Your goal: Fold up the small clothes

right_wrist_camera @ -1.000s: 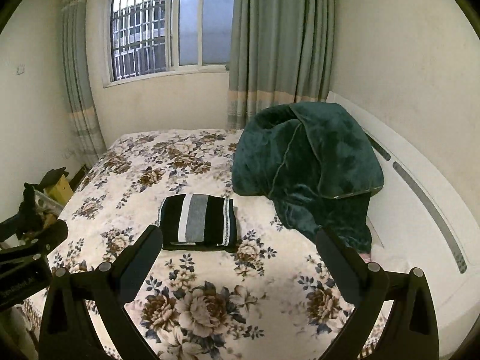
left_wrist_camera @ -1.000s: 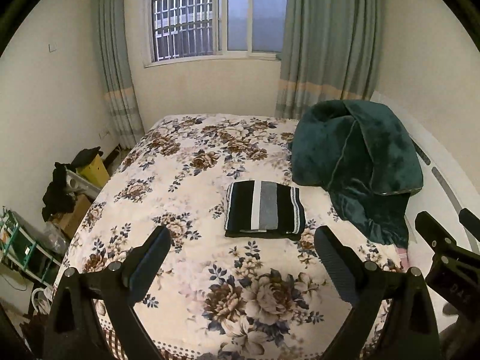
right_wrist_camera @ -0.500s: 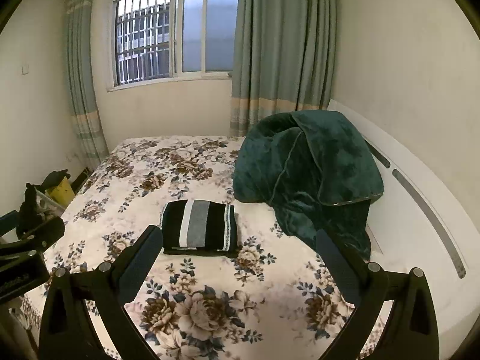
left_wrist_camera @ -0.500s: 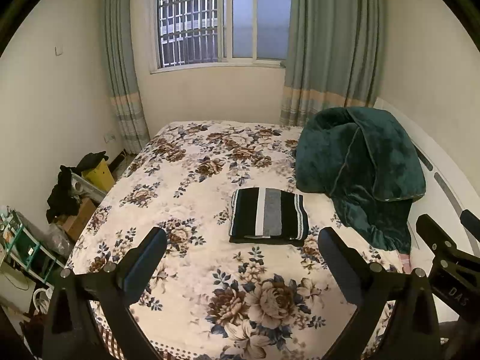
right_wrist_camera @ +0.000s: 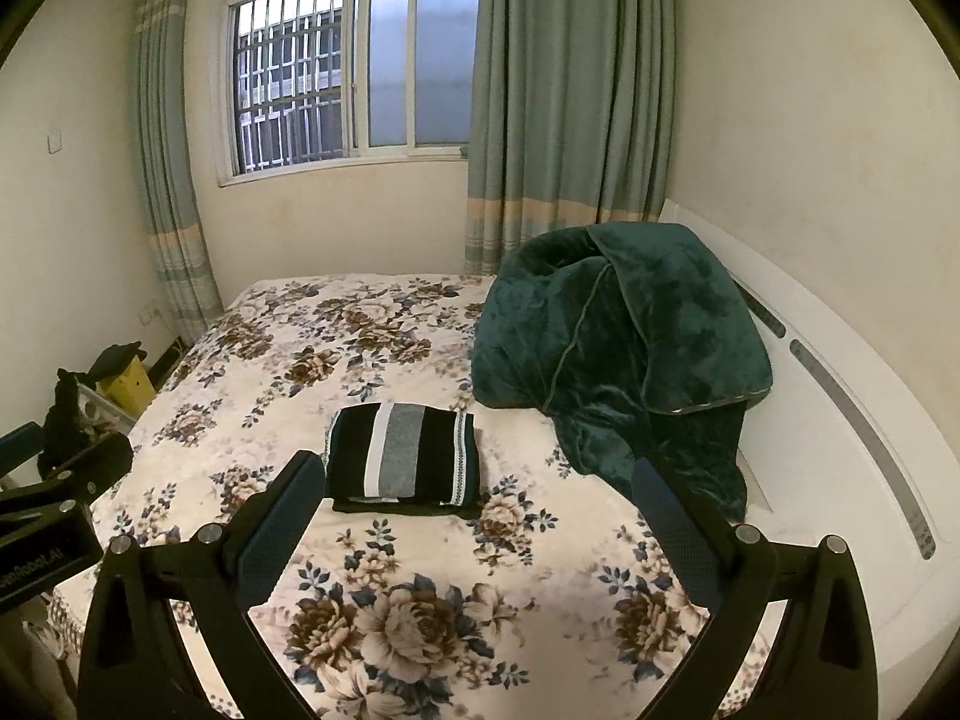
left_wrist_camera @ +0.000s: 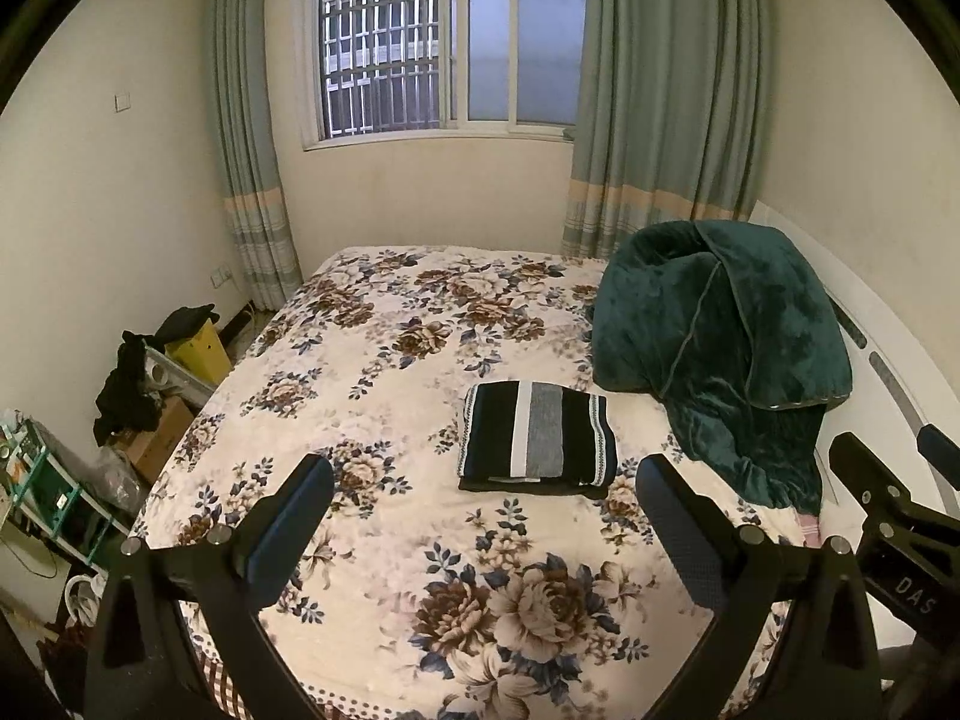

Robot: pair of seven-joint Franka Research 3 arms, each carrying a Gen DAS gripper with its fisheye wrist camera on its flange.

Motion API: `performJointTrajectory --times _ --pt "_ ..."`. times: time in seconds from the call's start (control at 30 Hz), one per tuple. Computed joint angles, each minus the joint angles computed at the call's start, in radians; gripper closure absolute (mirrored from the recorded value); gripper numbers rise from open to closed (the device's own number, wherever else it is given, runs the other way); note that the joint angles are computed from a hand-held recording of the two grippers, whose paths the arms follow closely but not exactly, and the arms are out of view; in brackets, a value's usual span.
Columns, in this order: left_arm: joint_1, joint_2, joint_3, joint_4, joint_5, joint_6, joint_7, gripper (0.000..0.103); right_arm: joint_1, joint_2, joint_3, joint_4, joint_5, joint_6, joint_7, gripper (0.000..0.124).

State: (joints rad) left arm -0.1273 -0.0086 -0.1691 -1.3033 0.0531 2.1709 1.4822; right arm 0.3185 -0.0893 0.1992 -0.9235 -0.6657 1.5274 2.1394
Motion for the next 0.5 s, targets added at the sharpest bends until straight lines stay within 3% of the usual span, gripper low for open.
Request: performJointTrajectory --times 0.5 --pt "-0.005 0.04 -0.006 0.074 0.018 -0.037 -0.008 0.0 0.075 0.094 -0.032 0.145 -0.03 -0.044 -0.018 0.021"
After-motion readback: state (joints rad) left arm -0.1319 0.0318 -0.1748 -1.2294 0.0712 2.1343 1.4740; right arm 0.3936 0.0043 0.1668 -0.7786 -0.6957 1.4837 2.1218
